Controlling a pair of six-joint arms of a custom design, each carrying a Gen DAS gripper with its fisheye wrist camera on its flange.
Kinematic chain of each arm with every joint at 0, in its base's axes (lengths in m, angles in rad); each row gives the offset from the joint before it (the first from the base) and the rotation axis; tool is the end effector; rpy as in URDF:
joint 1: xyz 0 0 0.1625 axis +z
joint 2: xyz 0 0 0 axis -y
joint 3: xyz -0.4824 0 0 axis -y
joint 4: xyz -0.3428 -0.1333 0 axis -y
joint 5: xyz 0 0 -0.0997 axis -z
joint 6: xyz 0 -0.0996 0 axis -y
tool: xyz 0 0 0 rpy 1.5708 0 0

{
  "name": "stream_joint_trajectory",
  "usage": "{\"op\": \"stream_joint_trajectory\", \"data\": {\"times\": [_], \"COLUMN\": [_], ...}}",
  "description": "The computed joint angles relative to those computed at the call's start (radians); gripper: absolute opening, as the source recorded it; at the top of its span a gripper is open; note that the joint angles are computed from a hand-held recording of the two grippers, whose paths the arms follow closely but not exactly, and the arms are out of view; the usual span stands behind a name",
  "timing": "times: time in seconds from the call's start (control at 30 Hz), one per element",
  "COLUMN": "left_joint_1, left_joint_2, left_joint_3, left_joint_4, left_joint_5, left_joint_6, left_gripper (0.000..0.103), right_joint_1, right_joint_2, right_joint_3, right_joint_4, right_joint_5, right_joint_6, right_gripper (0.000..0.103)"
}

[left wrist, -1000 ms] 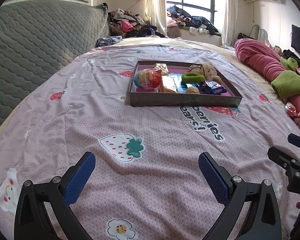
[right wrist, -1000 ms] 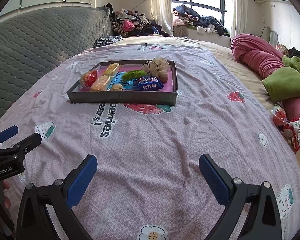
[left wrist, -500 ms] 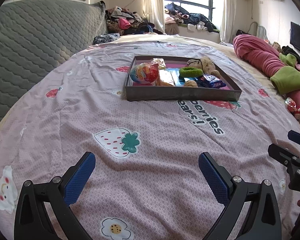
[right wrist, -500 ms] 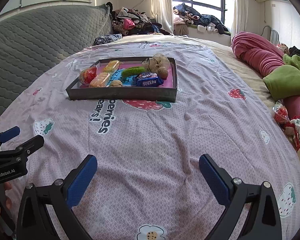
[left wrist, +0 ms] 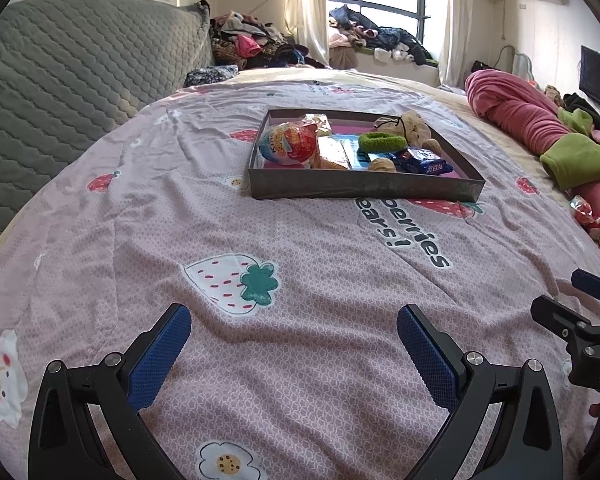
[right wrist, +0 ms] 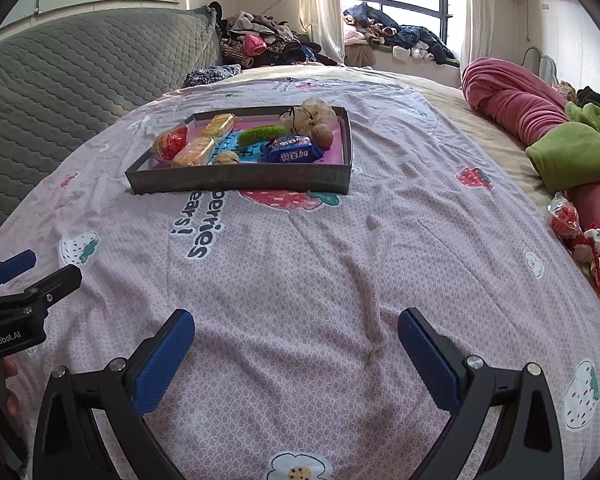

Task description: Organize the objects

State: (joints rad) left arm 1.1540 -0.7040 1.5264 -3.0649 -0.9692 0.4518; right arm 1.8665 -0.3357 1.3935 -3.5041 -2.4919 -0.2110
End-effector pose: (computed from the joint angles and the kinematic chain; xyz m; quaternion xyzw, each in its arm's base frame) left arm -0.1221 -0.7444 0.2213 0.2908 0.8591 -0.3098 0.2852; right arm 0.2655 -0.6863 0.0607 0.0210 -0.8327 0.3964 0.3861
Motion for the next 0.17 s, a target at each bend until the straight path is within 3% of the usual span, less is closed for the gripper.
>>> {"op": "stream_joint_trajectory", "data": {"times": [0.17], "left_joint_1": [-0.004], "left_joint_2": [0.005], "left_joint_3": [0.008], "left_joint_4": [-0.023], "left_joint_5": [0.008], "left_joint_6": [0.03], "left_gripper": [0.103], "right_joint_1": [-0.004], "right_joint_2": [0.003], "right_joint_3": [0.002], "right_joint_4": [0.002], "right_joint_5": [0.0], "right_joint_6": [0.008], "right_gripper": [0.103]}}
